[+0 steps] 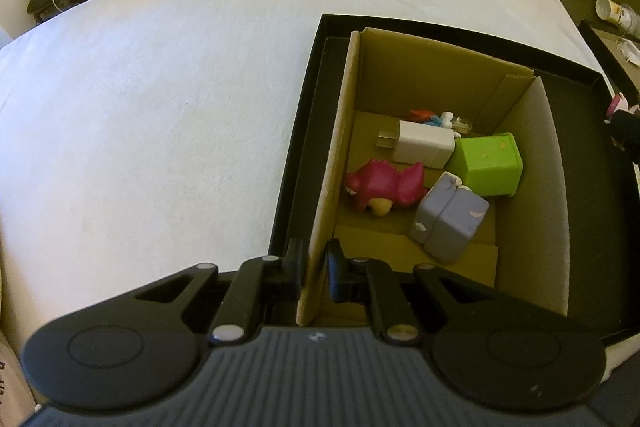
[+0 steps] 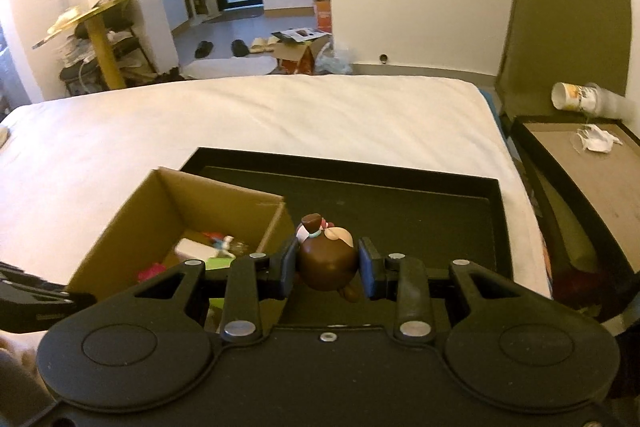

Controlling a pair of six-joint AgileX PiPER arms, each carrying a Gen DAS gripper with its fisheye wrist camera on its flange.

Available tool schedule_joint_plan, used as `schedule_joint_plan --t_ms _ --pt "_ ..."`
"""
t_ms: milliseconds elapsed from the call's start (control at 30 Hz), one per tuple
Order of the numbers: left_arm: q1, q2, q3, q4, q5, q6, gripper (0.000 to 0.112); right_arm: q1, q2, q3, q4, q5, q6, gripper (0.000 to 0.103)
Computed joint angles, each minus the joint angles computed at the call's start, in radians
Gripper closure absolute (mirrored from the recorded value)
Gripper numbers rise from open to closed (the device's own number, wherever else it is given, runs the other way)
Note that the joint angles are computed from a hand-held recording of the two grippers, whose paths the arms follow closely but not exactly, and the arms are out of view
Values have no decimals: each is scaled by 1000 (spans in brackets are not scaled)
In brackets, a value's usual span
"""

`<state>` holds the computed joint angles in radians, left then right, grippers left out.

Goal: Organize rigid objects
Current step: 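Carry the brown figurine with the right gripper over the box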

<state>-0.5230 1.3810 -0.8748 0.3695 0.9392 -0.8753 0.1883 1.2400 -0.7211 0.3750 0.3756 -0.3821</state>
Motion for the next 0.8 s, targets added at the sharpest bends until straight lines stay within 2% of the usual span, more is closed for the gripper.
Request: schedule_joint_plan --t_ms 133,367,800 --pt "6 -16 9 -7 -7 6 102 28 -16 -11 11 25 -20 71" --pt "18 -36 25 -21 -26 15 102 101 -26 -35 -45 61 38 71" --pt "60 -67 46 -68 -60 64 102 282 14 -75 -301 123 261 71"
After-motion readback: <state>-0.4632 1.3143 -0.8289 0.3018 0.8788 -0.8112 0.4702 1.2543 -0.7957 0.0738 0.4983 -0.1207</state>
